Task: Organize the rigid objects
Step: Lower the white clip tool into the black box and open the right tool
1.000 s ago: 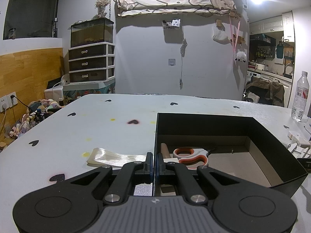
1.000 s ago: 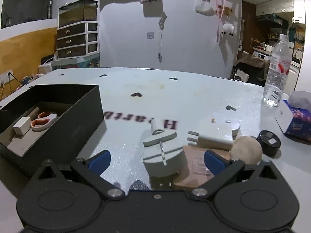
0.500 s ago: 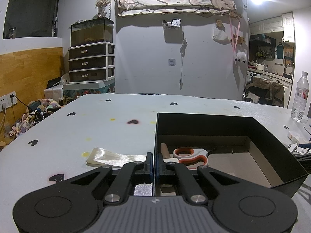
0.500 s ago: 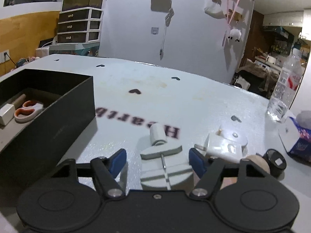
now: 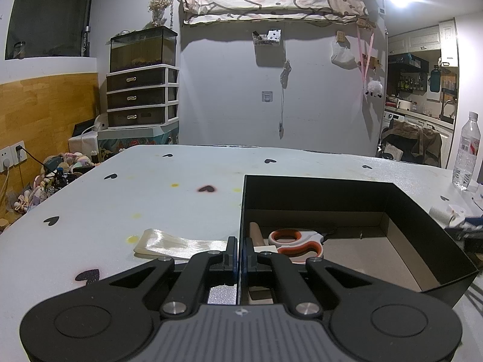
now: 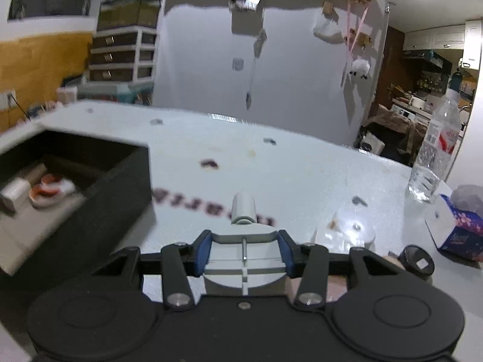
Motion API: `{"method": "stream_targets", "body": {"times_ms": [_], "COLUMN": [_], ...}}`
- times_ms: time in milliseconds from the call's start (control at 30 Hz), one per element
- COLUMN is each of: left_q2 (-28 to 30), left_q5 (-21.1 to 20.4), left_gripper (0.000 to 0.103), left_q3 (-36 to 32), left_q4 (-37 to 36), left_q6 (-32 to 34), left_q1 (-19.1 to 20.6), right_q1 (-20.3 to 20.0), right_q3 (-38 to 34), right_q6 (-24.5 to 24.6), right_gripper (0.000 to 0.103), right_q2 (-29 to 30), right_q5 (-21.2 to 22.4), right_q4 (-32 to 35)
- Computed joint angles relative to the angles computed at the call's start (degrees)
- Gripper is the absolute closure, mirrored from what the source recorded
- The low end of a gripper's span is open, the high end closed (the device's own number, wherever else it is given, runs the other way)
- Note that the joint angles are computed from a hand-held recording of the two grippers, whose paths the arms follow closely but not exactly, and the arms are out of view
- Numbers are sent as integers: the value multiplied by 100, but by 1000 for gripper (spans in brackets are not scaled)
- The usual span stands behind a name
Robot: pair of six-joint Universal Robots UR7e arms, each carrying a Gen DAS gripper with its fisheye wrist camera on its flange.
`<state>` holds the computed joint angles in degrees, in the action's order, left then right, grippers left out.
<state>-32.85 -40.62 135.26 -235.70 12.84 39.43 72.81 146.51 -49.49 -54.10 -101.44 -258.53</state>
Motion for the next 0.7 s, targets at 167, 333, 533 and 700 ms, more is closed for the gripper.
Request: {"method": "stream_targets", "body": {"times_ms": [167, 333, 533, 700], "left_q2": [1, -2, -60, -83], "left_q5": [1, -10, -57, -153], "left_gripper": [101, 101, 101, 101], "left_q3": [3, 1, 22, 23], "left_q4": [-2, -2, 20, 6], "left_q6": [-4, -5, -41, -58], "left_q1": [-2, 3, 19, 62], "right_q1": [99, 476, 1183, 1749], "right_q3": [405, 482, 50, -603], "right_q6": [218, 365, 713, 1345], "right_gripper": [56, 56, 56, 56], "right_q2": [-533, -879, -921, -582], "right_q5": [817, 1201, 541, -464], "right_q4": [354, 1069, 2433, 3362]}}
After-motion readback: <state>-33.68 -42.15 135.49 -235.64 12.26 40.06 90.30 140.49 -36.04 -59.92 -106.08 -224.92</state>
